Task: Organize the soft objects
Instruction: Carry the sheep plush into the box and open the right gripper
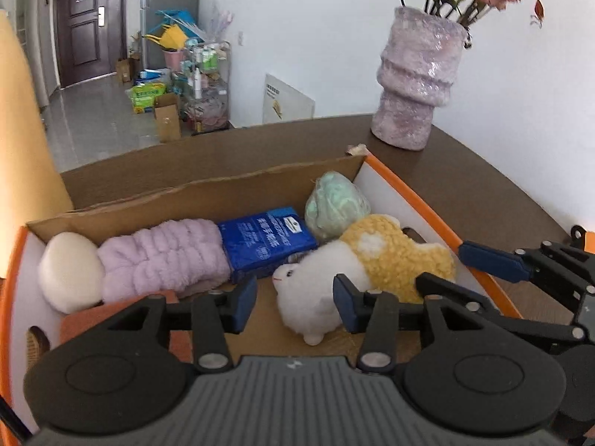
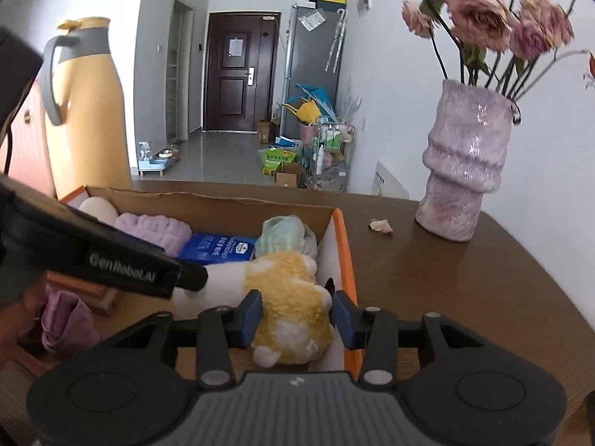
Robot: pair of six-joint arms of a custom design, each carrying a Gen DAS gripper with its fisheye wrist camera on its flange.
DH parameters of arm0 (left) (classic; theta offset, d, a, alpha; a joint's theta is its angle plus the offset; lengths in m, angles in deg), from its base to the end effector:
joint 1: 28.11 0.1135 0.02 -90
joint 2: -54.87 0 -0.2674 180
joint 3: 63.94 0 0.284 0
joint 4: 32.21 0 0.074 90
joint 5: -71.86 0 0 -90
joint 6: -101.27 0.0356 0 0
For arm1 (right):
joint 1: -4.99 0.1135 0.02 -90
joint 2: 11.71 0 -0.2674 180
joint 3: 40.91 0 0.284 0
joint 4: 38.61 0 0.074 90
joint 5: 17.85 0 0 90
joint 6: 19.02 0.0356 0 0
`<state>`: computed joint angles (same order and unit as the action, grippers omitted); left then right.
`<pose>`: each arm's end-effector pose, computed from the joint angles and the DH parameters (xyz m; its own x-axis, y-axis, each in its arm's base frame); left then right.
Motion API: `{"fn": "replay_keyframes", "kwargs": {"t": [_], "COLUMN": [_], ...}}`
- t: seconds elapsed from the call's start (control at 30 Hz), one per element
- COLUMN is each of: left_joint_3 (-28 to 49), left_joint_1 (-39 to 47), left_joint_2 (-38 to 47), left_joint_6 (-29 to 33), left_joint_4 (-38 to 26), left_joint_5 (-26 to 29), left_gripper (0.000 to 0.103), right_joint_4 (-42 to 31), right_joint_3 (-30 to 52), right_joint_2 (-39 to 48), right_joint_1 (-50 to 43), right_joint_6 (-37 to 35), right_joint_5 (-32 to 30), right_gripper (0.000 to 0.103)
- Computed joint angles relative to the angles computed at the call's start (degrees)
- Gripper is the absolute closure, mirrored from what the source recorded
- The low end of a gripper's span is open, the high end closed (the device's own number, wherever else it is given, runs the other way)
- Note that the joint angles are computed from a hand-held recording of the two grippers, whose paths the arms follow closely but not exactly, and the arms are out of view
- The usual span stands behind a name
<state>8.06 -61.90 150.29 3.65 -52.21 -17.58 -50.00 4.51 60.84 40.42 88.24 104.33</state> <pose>0.3202 -0.2147 0.1915 -0.6407 0.2692 -0.7190 0.4813 0.8705 -0.1030 0.2343 0.1434 0.1742 -0.5295 -0.0685 -0.8456 0.0062 0.9964 -0.0846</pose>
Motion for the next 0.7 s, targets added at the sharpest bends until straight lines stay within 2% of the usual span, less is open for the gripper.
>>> {"fn": "replay_keyframes", "kwargs": {"t": [0.13,0.23,0.3,0.43,0.5,0.57,0.7], "left_joint_3": [-3.0,-5.8,-9.5,-16.8,-20.9,-24.1,-28.1], "left_joint_1": [-0.1,-0.8,-2.0,-5.6,-9.1,-13.9,-28.3], "left_joint_2": [-6.5,-13.7,-19.8,-33.1,-41.0,-47.8,-59.9], "left_joint_6": [-0.2,-0.3,-0.5,-1.2,-2.5,-3.6,-9.6], "left_joint_4": [-0.2,-1.9,-1.6,-4.1,-5.3,-7.0,-15.7], "left_joint_5": [-1.7,-4.6,-8.1,-16.0,-22.2,-29.2,-44.6], "left_gripper": [0.050,0.044,0.034,0.031,0.024,0.022,0.018], "right_joint_4": [-2.3,-6.9,-9.9,-20.0,-25.0,-29.0,-38.9], "right_joint_3": [-1.1,-1.5,-2.0,-1.6,-1.6,-2.0,-1.9], "right_joint_2": [-6.2,-13.8,-19.7,-31.1,-36.7,-41.2,-45.2], "right_joint_1": [1.4,1.9,2.8,7.5,11.2,15.4,30.0], "right_joint_6": [-1.1,-0.8,-1.2,-0.4,1.7,4.1,13.9], "right_joint_5": [1.9,1.9,2.4,6.1,8.3,10.5,21.5], "right_gripper": [0.051,0.050,0.048,0.037,0.033,0.028,0.027]}}
